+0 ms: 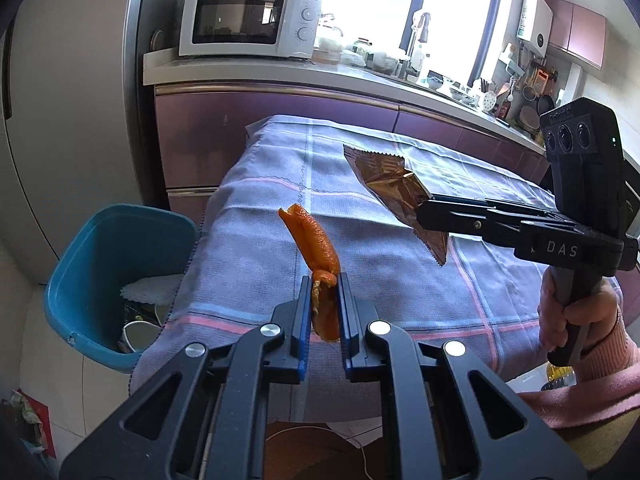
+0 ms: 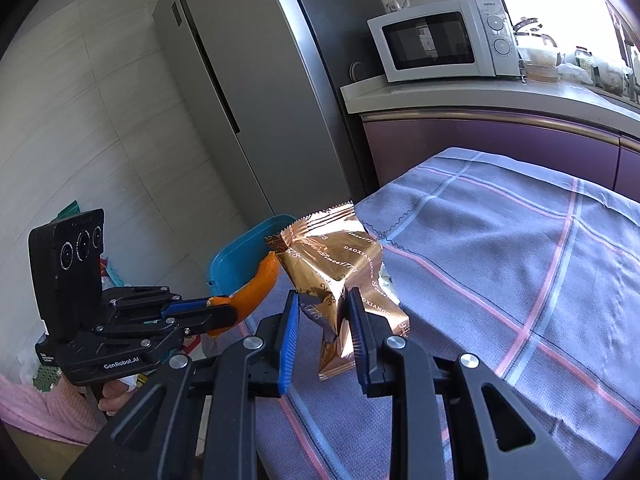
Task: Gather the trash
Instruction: 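Carry the orange peel and gold bag with both grippers toward the teal bin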
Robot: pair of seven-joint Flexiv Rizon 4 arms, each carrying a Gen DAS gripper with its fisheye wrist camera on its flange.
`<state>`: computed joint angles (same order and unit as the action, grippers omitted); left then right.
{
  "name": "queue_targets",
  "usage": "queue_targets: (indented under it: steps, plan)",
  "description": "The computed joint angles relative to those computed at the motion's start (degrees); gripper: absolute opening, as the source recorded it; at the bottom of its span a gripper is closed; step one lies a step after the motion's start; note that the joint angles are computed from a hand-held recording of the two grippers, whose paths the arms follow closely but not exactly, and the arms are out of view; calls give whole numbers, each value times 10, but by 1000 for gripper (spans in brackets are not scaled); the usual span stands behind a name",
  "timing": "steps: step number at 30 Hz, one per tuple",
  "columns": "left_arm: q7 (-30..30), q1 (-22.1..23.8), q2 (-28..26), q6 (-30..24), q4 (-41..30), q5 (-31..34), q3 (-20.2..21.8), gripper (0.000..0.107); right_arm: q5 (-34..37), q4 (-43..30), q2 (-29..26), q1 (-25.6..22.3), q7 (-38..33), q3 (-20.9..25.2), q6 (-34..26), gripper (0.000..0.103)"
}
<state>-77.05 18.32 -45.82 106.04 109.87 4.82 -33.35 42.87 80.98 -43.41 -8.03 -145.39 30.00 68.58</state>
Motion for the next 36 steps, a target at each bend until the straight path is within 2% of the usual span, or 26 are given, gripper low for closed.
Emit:
queue_targets:
  steps: [18, 36]
  plan:
    - [-64, 6, 37, 36, 19, 0, 62, 12, -26, -37, -12, 53, -5, -6, -47, 23]
    - [-96, 15, 33, 36, 14, -2, 91, 13, -44, -76, -26, 95, 3, -14, -82, 23]
